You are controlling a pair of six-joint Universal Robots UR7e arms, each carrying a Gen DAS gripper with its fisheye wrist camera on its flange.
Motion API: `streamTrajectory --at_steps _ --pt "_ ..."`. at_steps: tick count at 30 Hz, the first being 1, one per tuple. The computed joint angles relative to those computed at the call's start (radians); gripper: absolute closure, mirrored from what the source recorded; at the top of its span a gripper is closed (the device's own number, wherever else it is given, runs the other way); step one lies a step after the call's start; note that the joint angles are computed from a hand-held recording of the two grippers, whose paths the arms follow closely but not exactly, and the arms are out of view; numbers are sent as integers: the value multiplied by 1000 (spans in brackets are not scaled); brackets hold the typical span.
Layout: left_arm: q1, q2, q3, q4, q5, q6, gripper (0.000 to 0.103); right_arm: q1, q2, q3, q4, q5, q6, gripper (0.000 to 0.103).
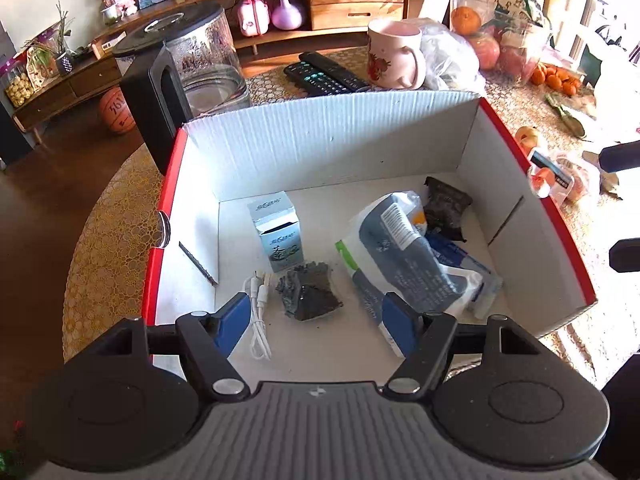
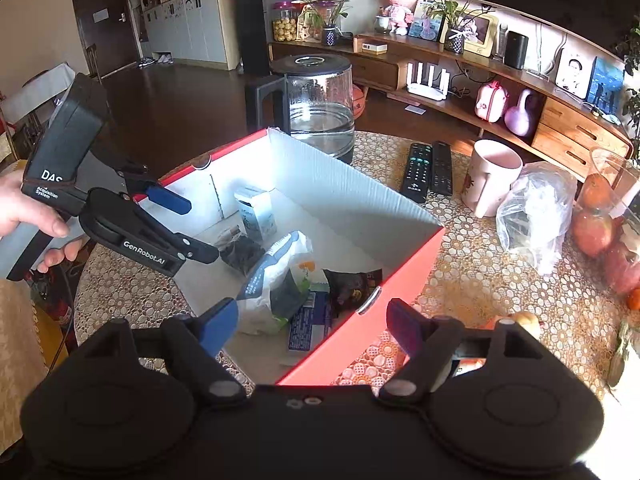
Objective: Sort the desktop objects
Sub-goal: 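Open both tools to drop the snack bag and cable into the box, then move both tools back to the remaining items on the table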
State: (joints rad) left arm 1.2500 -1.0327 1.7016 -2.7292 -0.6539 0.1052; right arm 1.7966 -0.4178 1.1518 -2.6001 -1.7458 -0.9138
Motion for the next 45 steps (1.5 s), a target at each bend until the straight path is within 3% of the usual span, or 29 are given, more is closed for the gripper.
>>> streamTrajectory --at_steps 18,21,24,29,34,45 --pt "-106 -45 130 -151 -50 -45 26 -66 -208 261 -156 50 56 18" --pt "-123 -46 155 -186 -61 -55 19 -84 -243 305 -186 66 66 17" --pt "-136 -44 175 -205 -80 -82 19 -100 -274 347 -221 78 70 15" --pt "-170 -16 204 -268 -84 -38 15 -133 -328 423 -297 84 67 10" --pt "-191 24 206 -303 -126 3 3 -165 -364 477 -358 64 67 7" --pt "-196 155 105 -302 -223 70 3 -219 -361 450 -407 23 91 5"
